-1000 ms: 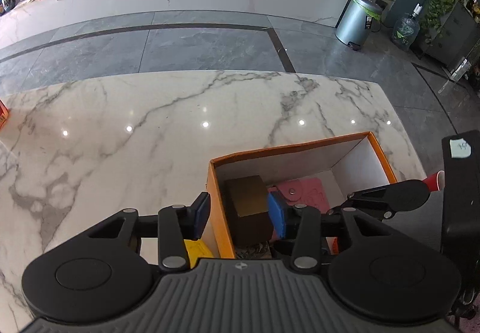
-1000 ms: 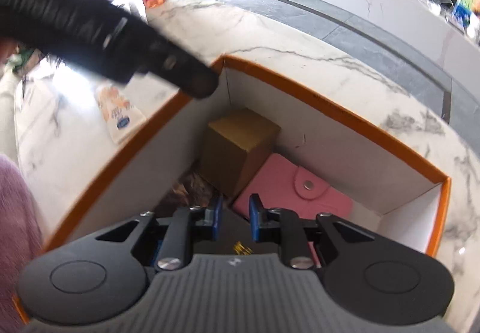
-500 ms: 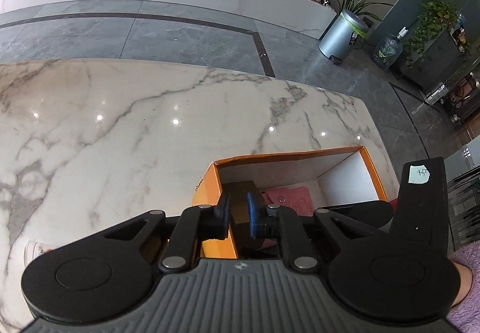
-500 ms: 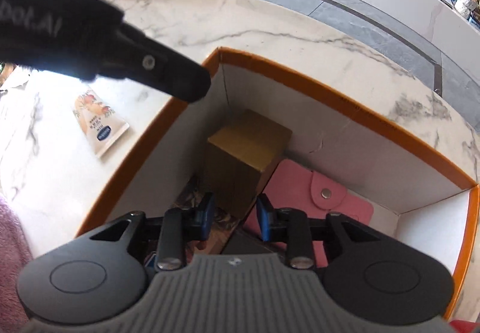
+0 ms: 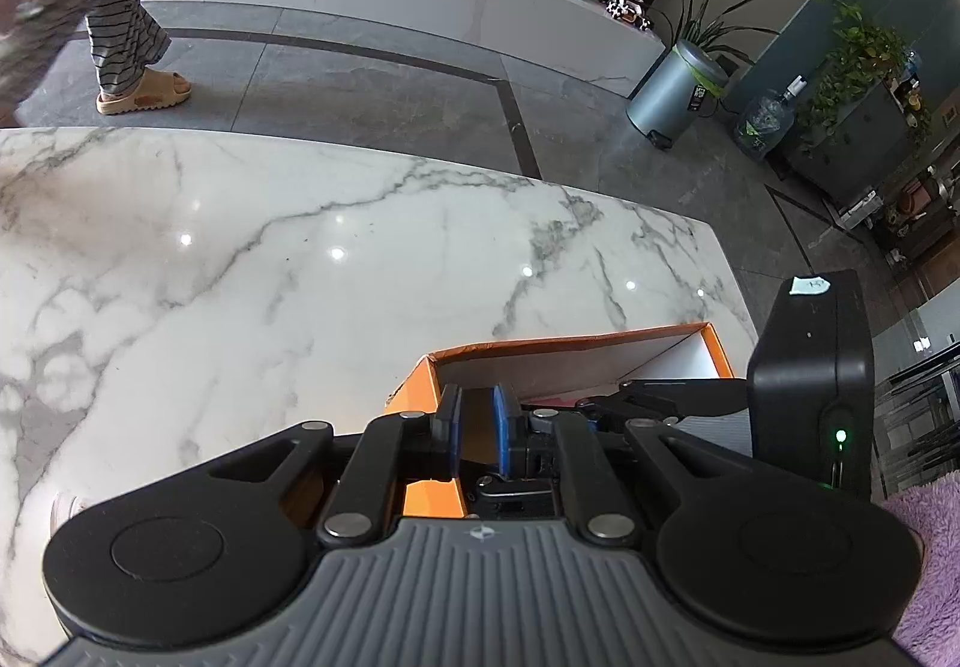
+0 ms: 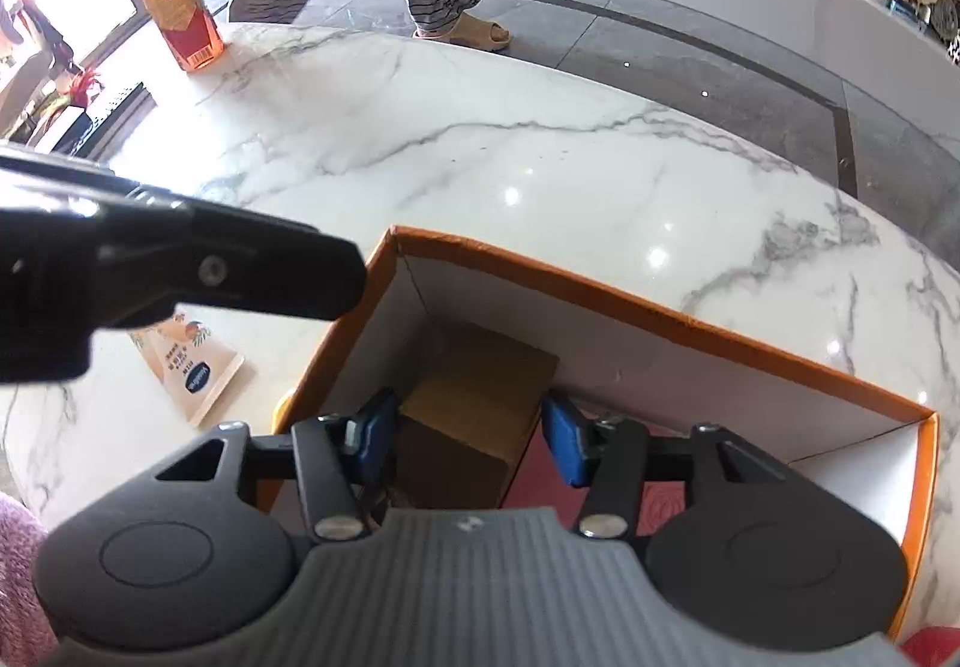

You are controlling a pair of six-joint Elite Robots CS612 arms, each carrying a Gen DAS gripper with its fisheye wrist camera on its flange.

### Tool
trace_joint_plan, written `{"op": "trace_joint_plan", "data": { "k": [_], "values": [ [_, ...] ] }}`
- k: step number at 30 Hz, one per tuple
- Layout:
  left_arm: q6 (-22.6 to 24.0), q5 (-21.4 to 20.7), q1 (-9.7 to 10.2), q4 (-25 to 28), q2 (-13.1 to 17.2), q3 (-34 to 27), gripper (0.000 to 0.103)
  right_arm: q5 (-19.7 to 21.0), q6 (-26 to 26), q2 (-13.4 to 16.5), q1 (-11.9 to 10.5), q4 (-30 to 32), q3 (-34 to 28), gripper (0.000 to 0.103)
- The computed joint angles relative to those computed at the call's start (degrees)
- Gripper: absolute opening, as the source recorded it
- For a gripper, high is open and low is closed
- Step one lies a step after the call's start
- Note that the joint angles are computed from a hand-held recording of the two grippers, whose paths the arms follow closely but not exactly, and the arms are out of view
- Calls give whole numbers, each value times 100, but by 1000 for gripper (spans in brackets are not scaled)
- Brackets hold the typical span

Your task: Organize objects

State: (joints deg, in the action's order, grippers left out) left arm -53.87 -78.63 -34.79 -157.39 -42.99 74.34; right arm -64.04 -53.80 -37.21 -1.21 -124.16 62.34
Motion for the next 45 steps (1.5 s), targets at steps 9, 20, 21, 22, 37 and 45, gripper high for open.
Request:
{"op": "trace_joint_plan", "data": {
  "k": [9, 20, 21, 22, 37, 45],
  "values": [
    [-199, -212, 41, 187, 61, -44, 13, -144, -797, 23, 11, 786, -340, 53],
    [-142, -281, 29, 575, 91, -142, 13, -1465, -3143, -61, 150, 398, -226, 53],
    [-142, -292, 29, 589, 94, -145, 13, -1562, -3178, -26, 161, 505, -316, 53],
    [-143, -307, 31, 597, 94, -144, 13, -1679, -3209, 13, 176, 589, -412, 53],
    [-18, -434, 50, 782, 124, -227, 13, -2206, -3386, 124, 329, 369, -494, 52],
    [-109, -640, 105, 547, 120, -147, 13, -605, -6167, -345, 16, -274, 411, 51]
  ]
}}
